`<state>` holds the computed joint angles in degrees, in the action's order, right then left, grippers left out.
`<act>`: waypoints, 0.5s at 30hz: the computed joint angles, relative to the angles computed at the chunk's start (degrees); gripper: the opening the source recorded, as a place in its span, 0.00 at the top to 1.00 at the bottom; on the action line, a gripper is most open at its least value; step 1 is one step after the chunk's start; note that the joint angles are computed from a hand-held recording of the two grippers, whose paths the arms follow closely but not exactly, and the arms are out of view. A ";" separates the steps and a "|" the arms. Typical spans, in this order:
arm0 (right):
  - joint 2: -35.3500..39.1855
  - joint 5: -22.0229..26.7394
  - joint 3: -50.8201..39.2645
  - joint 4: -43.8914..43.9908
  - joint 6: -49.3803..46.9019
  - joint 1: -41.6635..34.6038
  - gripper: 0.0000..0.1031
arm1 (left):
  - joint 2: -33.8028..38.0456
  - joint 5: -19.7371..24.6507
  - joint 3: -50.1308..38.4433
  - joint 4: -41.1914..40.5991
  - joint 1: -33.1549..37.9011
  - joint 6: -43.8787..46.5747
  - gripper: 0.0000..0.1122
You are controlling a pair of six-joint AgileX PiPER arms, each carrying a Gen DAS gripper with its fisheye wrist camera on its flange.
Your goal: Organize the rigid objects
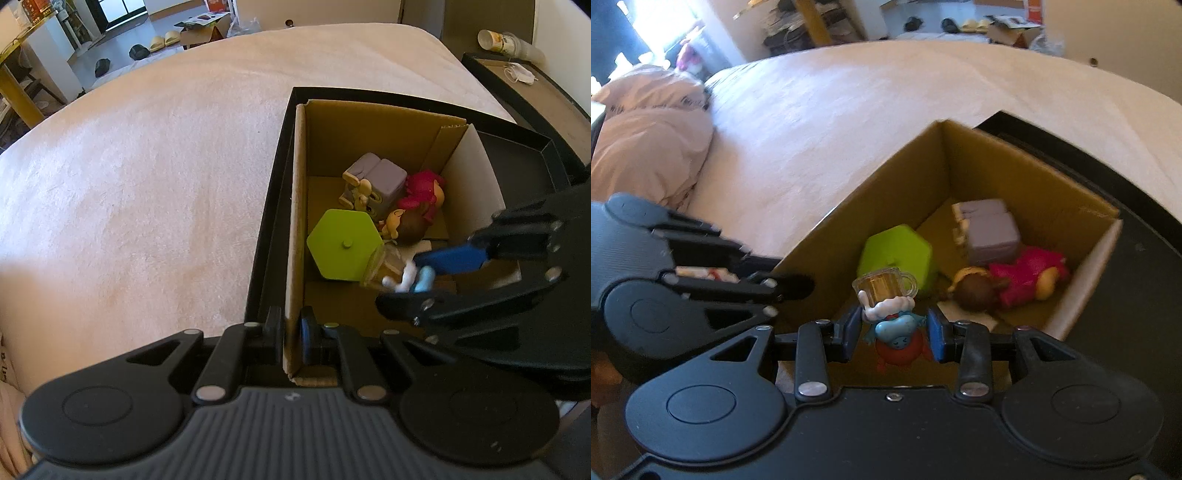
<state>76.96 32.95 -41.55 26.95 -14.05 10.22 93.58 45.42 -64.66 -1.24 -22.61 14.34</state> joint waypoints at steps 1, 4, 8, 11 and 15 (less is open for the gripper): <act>0.57 -0.08 -0.07 -0.70 0.84 0.54 0.63 | -0.05 -0.02 0.06 0.01 -0.07 -0.04 0.92; 2.06 0.11 -0.04 -0.32 1.12 0.71 0.62 | -0.11 0.16 -0.13 0.11 -0.14 0.10 0.92; 0.08 -0.85 0.68 0.00 1.58 0.12 0.62 | -0.18 0.17 -0.21 0.50 -0.25 -0.12 0.92; -2.15 -0.88 1.38 -0.23 1.71 -0.83 0.62 | -0.43 0.33 -0.34 0.46 -0.33 -0.03 0.92; -4.68 -0.37 2.53 -2.68 4.79 -1.62 0.62 | -0.87 1.29 -1.12 -0.25 -0.14 0.58 0.92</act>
<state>72.28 32.58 -39.02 24.27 -9.27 8.60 92.71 46.71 -65.78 -1.49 -22.75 14.93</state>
